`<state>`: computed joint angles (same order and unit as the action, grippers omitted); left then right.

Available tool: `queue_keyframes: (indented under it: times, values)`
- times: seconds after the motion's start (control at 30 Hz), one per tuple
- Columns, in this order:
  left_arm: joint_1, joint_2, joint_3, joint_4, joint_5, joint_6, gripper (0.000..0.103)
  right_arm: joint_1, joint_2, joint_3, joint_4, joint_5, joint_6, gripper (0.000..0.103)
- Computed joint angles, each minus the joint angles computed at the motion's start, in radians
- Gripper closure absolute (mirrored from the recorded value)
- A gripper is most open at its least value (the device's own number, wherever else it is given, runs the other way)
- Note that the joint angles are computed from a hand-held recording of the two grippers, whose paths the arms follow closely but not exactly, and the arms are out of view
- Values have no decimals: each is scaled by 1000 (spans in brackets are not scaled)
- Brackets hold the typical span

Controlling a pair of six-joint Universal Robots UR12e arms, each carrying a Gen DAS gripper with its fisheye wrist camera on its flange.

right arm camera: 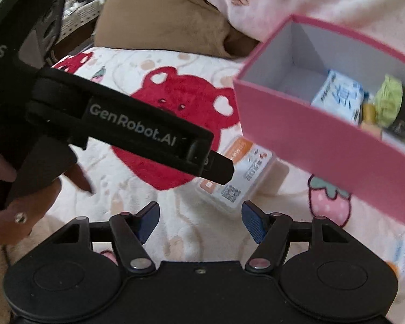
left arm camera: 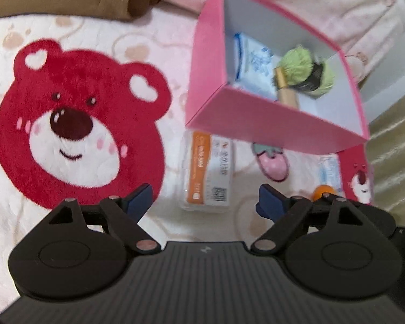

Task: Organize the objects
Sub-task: 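Lower the open left tool around the clear orange-labelled box, then close the left tool on the clear orange-labelled box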

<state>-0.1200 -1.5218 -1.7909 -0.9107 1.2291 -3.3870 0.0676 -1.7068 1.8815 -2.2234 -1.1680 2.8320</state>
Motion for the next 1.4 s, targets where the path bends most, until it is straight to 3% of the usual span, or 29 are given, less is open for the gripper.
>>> queue_keyframes:
  times: [0.17,0.33,0.43,0.53,0.6,0.77,0.93,1.0,1.17,1.4]
  values:
    - [-16,-18,-2,1,40,4,24,6,27,28,-69,-21,114,31]
    - [-25,-31,-12,44,80,-23,30,19,41,46,-138,-63,137,31]
    - [-18,-41,-16,52,47,-45,45,17,46,46,-144,-64,134,31]
    - [-1,-46,-24,52,-43,-65,55,19,45,53,-163,-69,125,31]
    - [15,-41,-48,81,-104,-126,55,24,46,56,-176,-85,126,29]
    - [36,-26,-80,106,-198,-182,55,27,44,53,-175,-110,132,29]
    - [29,-22,-87,105,-219,-200,55,23,31,44,-117,-129,123,29]
    - [18,-24,-93,127,-205,-236,55,30,30,42,-108,-157,123,29]
    - [-12,-36,-83,142,-128,-215,56,30,51,31,-90,-164,133,29]
    - [-8,-46,-111,245,-130,-264,55,30,65,36,-121,-177,118,33]
